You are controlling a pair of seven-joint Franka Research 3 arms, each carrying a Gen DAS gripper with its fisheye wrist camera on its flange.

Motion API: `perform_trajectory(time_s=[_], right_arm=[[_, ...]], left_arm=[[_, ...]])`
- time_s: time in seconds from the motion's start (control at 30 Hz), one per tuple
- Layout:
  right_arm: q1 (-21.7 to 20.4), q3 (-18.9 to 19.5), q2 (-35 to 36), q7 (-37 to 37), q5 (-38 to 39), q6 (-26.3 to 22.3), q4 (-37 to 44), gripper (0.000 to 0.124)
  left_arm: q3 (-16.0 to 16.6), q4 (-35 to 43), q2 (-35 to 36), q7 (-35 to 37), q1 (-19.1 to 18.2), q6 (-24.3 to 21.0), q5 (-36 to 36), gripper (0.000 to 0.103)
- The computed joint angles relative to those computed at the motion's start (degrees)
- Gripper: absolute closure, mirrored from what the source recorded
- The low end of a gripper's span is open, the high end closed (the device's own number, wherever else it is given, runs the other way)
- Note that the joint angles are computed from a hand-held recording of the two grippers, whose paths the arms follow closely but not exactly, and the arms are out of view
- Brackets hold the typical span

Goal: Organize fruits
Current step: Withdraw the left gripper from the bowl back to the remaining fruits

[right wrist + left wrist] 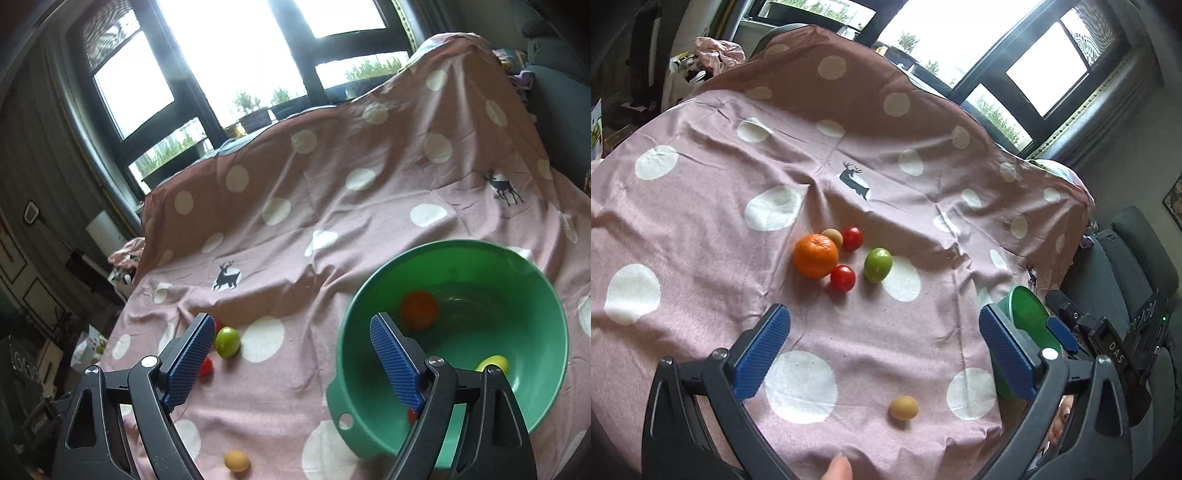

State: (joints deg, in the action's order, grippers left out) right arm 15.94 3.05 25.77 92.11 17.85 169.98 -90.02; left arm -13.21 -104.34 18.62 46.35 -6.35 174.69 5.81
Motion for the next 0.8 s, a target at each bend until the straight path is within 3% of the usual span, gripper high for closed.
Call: perform_trajectory(time_s=[0.03,0.17,0.23,0.3,0.4,0.57,0.7,0.8], right_arm=[[0.26,0.03,0.66,-0.16,-0.41,-1.14,0.84,0.038],[-1.61,3.69,3.15,-3.97,2.02,-6.08,4.13,0.038],[-1.70,4.34,4.25,-5.28,3.02,-8.53,5.75,0.038],[-1.09,4.20,4.89,-6.13,3.19,-9.77,6.49,0.038],[0.01,3.68,5.21,-6.93,2.99,-9.89,6.33,0.038],[1.41,2.78,5.56,-7.58,1.57,-10.48,6.45,0.038],[1.41,3.29,5.94,-8.10,2.12,-10.55,6.79,0.038],[1.30,3.88,6.41,-8.77,2.66,-12.25,7.85,0.038]], left_arm=[[-0.27,-0.19,-0.04,0.23,0.51,-0.58,-0.37,0.001],[-9.06,0.07,1.55,9.01,8.33,-2.88,-9.38,0.001],[-11.08,0.01,1.88,11.69,9.98,-3.12,-13.37,0.001],[-9.46,0.01,1.64,11.73,8.59,-3.29,-14.00,0.001],[-3.08,-0.17,0.73,6.66,3.44,-4.07,-10.32,0.001],[-1.18,-0.44,0.06,4.91,2.28,-5.12,-8.07,0.001],[-2.67,-0.38,-0.14,6.98,3.71,-6.04,-9.37,0.002],[2.01,-0.15,-0.49,2.22,0.04,-6.86,-4.23,0.002]])
